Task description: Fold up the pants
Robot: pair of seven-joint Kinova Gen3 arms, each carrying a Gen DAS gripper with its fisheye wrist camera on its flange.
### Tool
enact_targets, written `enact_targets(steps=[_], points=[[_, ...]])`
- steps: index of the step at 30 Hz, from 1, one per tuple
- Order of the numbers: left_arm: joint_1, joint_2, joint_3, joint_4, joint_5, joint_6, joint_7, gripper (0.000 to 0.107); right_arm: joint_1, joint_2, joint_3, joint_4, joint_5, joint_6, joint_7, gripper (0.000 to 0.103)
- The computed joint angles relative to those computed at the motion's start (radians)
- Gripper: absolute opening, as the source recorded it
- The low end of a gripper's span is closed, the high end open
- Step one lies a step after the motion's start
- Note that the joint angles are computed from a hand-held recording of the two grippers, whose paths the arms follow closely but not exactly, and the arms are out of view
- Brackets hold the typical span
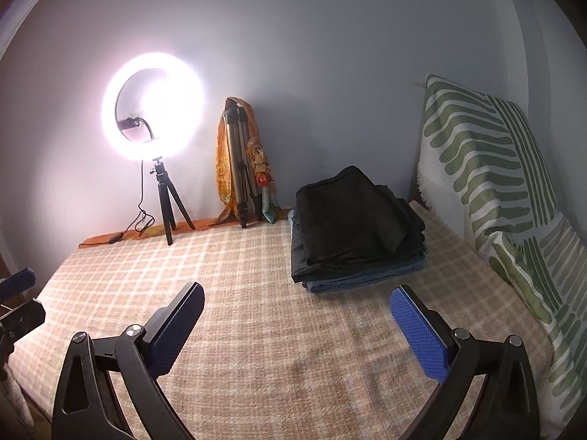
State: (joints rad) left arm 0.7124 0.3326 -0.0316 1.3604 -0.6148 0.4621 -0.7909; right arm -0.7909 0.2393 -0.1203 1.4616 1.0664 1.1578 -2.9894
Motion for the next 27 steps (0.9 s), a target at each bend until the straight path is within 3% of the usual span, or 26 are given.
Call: enact_targets(steps=[12, 27], points=[[0.009, -0.005, -0.018, 0.034, -0.054, 0.002, 0.065, 0.084, -0.024, 0.033, 0.015, -0.021, 0.029, 0.059, -0.013, 0.103], [0.040, -0.003, -0.022, 0.036, -0.127, 0.030, 0.114, 0.085, -0.023, 0.042, 0.024, -0.026, 0.023, 0.053, -0.009, 0.103]])
